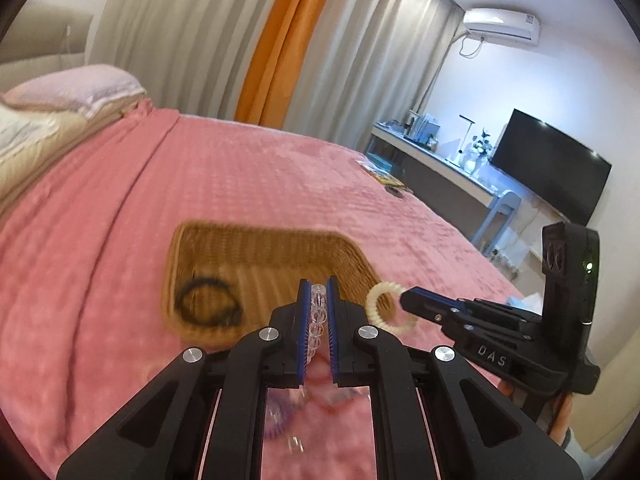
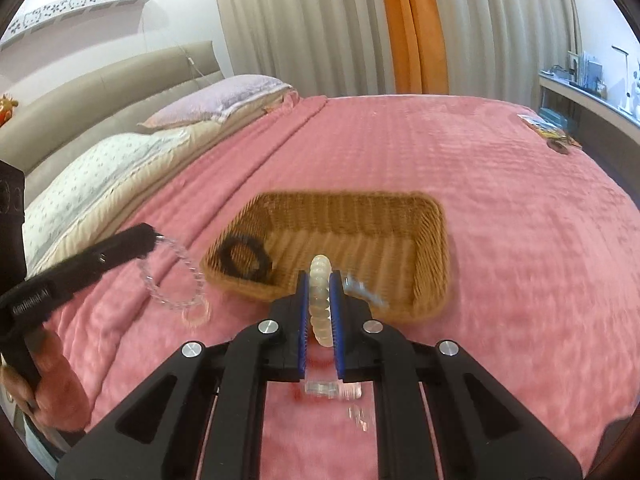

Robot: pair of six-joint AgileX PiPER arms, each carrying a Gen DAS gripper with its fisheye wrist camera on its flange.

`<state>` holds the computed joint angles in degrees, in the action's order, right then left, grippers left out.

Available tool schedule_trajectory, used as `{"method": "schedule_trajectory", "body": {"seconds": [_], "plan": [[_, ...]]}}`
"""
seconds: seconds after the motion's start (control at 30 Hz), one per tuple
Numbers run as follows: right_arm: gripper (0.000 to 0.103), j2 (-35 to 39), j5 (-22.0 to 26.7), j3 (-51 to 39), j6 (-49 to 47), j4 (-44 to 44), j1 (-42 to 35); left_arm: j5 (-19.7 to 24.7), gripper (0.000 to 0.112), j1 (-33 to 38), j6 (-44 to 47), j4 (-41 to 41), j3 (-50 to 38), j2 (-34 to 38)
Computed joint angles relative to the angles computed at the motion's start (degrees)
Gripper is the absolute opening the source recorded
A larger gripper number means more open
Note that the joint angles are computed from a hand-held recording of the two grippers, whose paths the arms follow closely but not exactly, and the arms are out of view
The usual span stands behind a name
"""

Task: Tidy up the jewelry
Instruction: 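Carry both bracelets into the basket and open both tools, then grasp the purple coil bracelet with the left tool while the right tool grasps the pink star key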

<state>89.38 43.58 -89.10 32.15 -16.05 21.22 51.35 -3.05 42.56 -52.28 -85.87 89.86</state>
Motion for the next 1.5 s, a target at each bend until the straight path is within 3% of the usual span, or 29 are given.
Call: {"method": "schedule_trajectory", "body": {"seconds": [0.17,0.3,0.53,0.6,0.63,0.67,0.7,0.73,0.83,0.93,1.2,1.3,1.5], "plan": [[0.008,9.7,-1.8,-6.1,-7.9,9.6,-5.5,-4.9,0.006,-3.9,-2.1,2.0,-6.2,8.3],[0.008,14.9,-2.3,-8.8,-15.0,19.1,-9.2,-4.0,0.006,-4.5,-4.2,2.4,-11.4,15.2],[0.009,15.6,-2.5,-7.4,-8.7,13.1,-10.1,-4.7,0.007,-5.8,-6.8,6.3,-13.1,19.0],[0.013,15.3,-2.4,-6.8,-8.8,14.1,-10.6,-4.3,0.013,-5.7,-7.4,7.1,-13.3,19.2],[0.024,14.7,-2.4,-6.2,-8.7,14.3,-10.7,-3.7,0.029,-5.3,-7.2,6.5,-13.5,19.3],[0.032,14.1,-2.9,-5.5,-8.2,13.7,-10.8,-3.9,0.043,-4.8,-6.4,5.2,-12.5,18.5],[0.051,12.8,-3.6,-4.3,-6.4,11.7,-10.3,-4.7,0.048,-4.3,-5.3,4.0,-11.1,17.3],[0.056,11.3,-4.5,-3.0,-4.5,9.3,-9.6,-5.0,0.05,-3.6,-4.1,2.8,-9.9,16.1],[0.056,7.9,-4.1,-1.6,-2.3,5.4,-7.7,-2.9,0.051,-0.7,0.4,-1.6,-6.7,11.6],[0.056,3.7,-3.4,0.3,0.6,1.1,-5.1,-1.2,0.062,2.9,5.3,-6.1,-2.1,5.7],[0.056,-4.4,-1.1,7.1,10.7,-12.0,3.6,-1.5,0.062,11.1,10.0,-8.5,10.7,-8.1],[0.056,-5.3,-0.1,10.0,14.9,-17.5,6.8,-2.5,0.062,11.6,10.1,-7.9,13.7,-9.3],[0.056,-4.5,-1.7,15.2,16.5,-17.0,6.4,-6.3,0.061,8.5,8.7,-2.4,17.2,-7.6]]}}
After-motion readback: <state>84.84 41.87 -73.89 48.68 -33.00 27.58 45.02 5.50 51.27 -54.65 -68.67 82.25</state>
